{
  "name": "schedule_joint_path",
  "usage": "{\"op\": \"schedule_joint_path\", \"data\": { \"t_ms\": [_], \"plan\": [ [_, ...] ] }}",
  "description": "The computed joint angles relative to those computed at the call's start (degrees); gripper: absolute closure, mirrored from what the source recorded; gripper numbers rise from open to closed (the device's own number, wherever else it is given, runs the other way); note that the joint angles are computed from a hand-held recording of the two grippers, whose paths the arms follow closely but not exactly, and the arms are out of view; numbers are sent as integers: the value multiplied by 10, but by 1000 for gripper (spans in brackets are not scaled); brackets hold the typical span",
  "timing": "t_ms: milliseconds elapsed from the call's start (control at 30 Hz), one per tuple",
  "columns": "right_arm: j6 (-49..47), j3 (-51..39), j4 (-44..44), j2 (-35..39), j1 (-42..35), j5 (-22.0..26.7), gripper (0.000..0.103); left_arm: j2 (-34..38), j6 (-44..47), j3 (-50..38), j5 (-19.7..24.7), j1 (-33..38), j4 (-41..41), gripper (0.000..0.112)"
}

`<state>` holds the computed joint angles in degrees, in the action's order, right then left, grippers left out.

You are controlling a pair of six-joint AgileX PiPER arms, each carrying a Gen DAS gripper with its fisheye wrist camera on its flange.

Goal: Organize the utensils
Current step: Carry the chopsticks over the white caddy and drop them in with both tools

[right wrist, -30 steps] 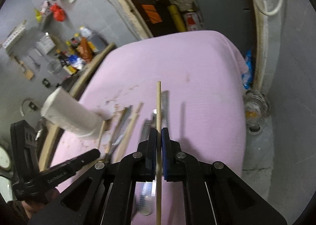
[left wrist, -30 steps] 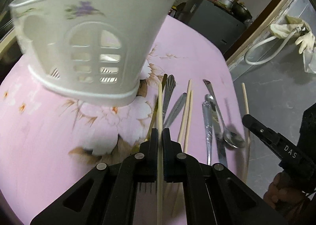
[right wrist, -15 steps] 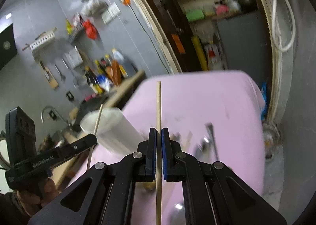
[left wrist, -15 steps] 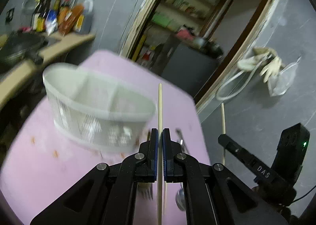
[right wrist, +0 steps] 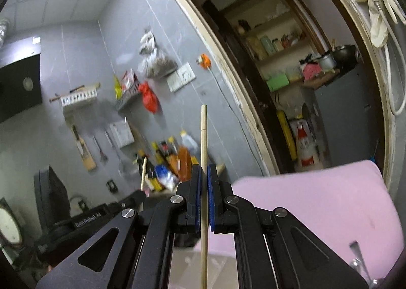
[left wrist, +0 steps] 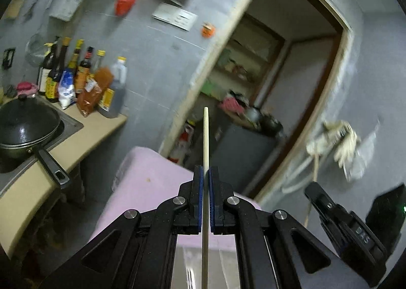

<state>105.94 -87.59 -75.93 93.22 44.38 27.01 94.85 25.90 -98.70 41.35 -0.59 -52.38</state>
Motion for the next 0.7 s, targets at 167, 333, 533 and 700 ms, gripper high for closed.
{"op": "schedule_joint_path", "data": {
  "t_ms": [167, 333, 533, 700],
  "plan": [
    [102, 4, -104, 31, -3, 19, 100, 42, -2, -5, -43, 22, -26, 110],
    [102, 11, -123, 55, 8, 62, 100, 30, 16, 47, -118, 0, -20, 110],
    [75, 25, -118, 67, 30, 95, 100, -18, 87, 145, -212, -38, -38, 110],
    [82, 42, -133, 71, 43, 107, 100, -39, 129, 202, -274, -67, -53, 110]
  ]
}}
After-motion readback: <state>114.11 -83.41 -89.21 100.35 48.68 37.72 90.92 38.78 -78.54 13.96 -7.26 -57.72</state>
